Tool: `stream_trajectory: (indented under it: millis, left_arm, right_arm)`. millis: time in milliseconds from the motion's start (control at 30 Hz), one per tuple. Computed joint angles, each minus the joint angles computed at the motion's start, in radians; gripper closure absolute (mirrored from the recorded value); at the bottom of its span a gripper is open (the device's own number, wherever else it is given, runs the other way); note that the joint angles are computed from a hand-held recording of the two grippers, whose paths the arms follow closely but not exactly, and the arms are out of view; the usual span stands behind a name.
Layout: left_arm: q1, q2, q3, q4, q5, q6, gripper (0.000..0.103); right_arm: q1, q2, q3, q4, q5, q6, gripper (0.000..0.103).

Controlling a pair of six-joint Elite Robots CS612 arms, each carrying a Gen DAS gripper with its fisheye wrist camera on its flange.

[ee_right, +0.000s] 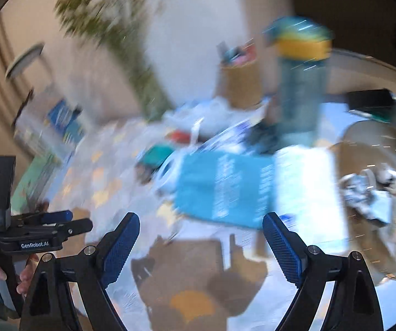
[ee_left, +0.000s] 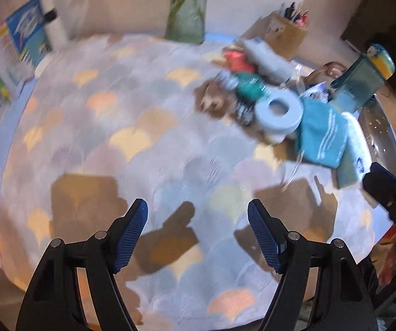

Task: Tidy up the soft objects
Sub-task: 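Move both open tools back over the table items, then grasp the teal plush with the left tool while the right tool grasps the white tape roll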

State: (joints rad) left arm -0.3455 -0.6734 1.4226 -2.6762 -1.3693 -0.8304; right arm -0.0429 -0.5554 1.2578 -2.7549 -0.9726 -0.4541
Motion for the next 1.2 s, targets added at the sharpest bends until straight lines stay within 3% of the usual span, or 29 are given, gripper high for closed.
stream_trajectory:
  millis: [133, 300, 467, 600, 800, 1000, 1200]
  left_arm:
    - [0.0, 0.009, 0.008, 0.008, -0.049, 0.003, 0.029]
    - [0.002, 0.028, -0.01, 0.033, -0.098, 0.042, 0.029]
    - [0.002, 0.038, -0.024, 0.031, -0.093, 0.055, 0.029]
    - [0.006, 0.042, -0.031, 0.017, -0.084, 0.05, 0.029]
    - [0.026, 0.072, -0.081, -0.047, 0.002, 0.024, 0.029]
    - [0.057, 0.13, -0.204, -0.029, 0.016, 0.065, 0.029]
    - [0.08, 0.177, -0.301, -0.122, -0.033, 0.107, 0.029]
  right_arm:
    - [0.03, -0.003, 0.014, 0.061, -0.059, -0.1, 0.013]
    - [0.054, 0.005, 0.014, 0.109, -0.152, -0.15, 0.013]
    - [0.063, 0.011, 0.009, 0.156, -0.211, -0.176, 0.013]
    - [0.064, 0.012, 0.008, 0.148, -0.213, -0.184, 0.013]
    - [0.064, 0.024, -0.006, 0.031, -0.177, -0.19, 0.013]
    - [0.082, 0.061, -0.032, -0.185, -0.137, -0.349, 0.013]
    - [0.113, 0.118, -0.099, -0.286, -0.16, -0.468, 0.013]
